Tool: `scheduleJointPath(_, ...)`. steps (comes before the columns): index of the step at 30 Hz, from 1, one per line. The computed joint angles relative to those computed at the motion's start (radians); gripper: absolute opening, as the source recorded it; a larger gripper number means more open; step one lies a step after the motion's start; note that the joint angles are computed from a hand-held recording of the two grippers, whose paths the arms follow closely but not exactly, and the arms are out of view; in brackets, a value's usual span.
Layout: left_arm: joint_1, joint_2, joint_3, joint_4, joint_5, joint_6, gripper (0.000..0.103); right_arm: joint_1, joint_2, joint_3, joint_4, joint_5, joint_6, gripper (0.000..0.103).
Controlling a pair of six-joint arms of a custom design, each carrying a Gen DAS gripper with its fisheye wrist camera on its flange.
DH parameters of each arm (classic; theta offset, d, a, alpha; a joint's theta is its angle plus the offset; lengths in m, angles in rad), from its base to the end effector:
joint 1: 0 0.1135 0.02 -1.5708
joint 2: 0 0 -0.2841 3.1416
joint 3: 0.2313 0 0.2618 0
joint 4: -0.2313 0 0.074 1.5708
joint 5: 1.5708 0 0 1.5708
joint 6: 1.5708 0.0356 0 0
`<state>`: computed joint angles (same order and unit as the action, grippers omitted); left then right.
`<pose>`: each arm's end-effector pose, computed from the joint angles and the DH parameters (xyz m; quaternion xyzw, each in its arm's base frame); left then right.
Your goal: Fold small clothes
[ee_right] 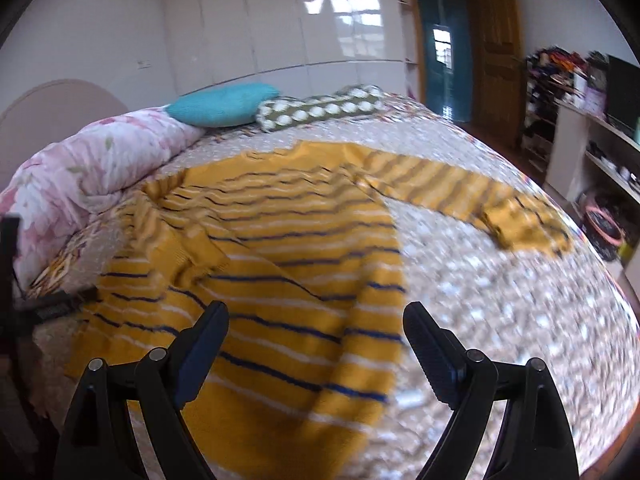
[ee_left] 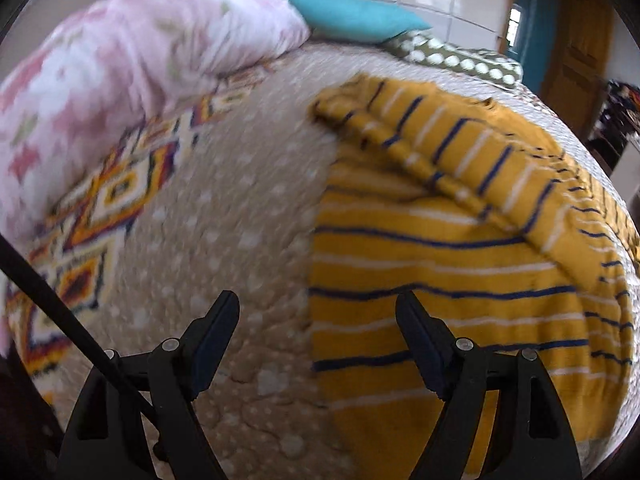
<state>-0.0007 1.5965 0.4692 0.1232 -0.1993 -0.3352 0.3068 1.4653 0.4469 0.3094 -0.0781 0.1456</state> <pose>0.2493 0.0069 0.1012 -0.1865 0.9374 0.0477 0.2902 0.2451 0.0806 0.1393 -0.0893 0.9036 0.1282 0.3988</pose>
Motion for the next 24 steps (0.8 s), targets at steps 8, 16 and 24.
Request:
scheduleJointPath(8, -0.005, 0.061, -0.079, 0.186, -0.012, 0.011, 0.086, 0.105, 0.264, 0.272, -0.06, -0.172, -0.048, 0.092)
scheduleJointPath(16, -0.009, 0.065, -0.092, 0.226, -0.012, 0.007, 0.088, 0.163, 0.482, 0.622, -0.341, -0.15, -0.228, 0.009)
scheduleJointPath(24, -0.021, 0.066, -0.105, 0.247, -0.024, -0.001, 0.088, 0.01, 0.726, 1.058, -0.55, 0.019, -0.095, 0.009)
